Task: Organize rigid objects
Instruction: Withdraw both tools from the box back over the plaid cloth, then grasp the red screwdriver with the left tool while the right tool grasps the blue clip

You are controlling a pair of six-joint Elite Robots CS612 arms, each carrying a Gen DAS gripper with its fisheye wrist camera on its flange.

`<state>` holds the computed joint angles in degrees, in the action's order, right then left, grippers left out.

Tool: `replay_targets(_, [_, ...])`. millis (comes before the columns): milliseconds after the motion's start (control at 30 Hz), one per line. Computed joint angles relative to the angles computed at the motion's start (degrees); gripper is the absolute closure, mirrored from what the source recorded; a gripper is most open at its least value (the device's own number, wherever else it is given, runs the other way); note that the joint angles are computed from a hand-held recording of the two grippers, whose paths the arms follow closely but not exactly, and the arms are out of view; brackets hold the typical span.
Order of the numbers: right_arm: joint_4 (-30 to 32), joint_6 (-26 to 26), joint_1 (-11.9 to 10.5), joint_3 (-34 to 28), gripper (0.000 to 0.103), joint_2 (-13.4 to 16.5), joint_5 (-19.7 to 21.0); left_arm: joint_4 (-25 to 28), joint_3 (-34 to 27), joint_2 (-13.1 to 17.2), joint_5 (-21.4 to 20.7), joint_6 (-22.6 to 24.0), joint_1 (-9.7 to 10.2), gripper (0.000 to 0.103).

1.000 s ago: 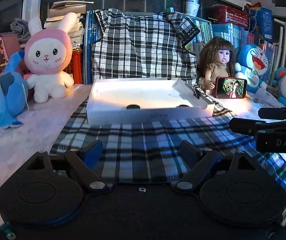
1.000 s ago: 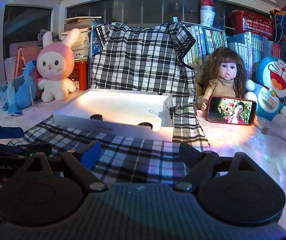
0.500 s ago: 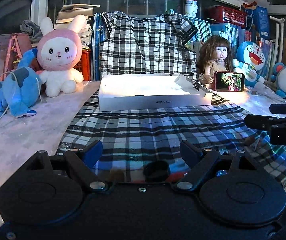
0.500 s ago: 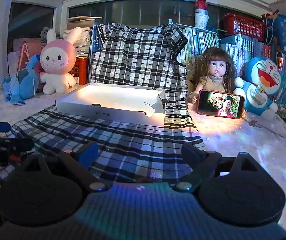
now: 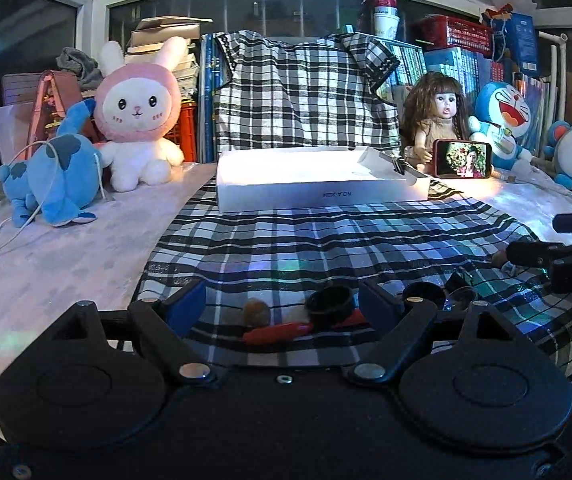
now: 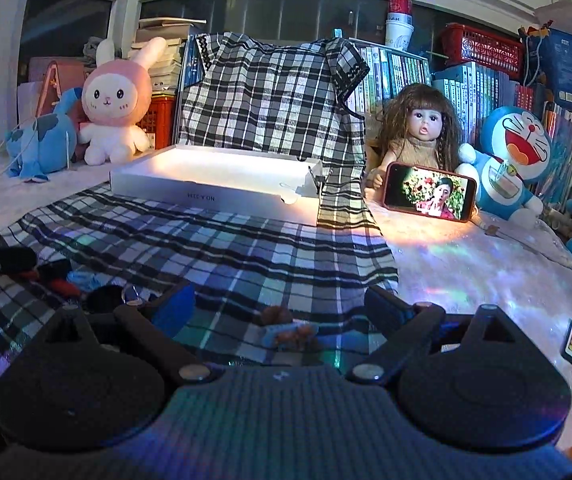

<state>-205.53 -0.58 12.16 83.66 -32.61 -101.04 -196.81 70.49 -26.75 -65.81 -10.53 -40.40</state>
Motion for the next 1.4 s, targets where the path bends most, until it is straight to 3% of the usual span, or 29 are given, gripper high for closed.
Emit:
replay_targets(167, [0.7, 0.6, -0.1, 0.4, 0.008, -0.1, -0.1, 0.0, 1.1, -0.3, 0.1, 0.0, 0.01, 0.03])
replay_targets(233, [0.9, 0.6, -0.1, 0.5, 0.009, 0.0, -0.2, 0.1, 1.6, -0.5, -0.3, -0.4, 0.06, 0.037])
replay_targets(433, [1.6, -0.9, 0.1, 0.3, 0.016, 0.1, -0.8, 1.0, 1.8, -0.5, -1.0, -1.3, 0.11, 0.044])
replay_targets(600, [2.8, -0.4, 0.1, 0.2, 0.024, 0.1, -1.2, 1.8, 1.3, -0.2, -1.8, -2.9, 0.21, 0.045])
replay_targets(1067, [5.7, 2.4, -0.5, -0.8, 0.031, 0.4, 0.0, 2.9, -0.8, 1.1, -2.7, -2.6, 0.32, 0.046])
replay_targets(1400, [6.2, 2.2, -0.7, -1.1, 0.048, 0.6, 0.6, 1.5, -1.2, 1.6, -4.5, -0.8, 0.64, 0.06])
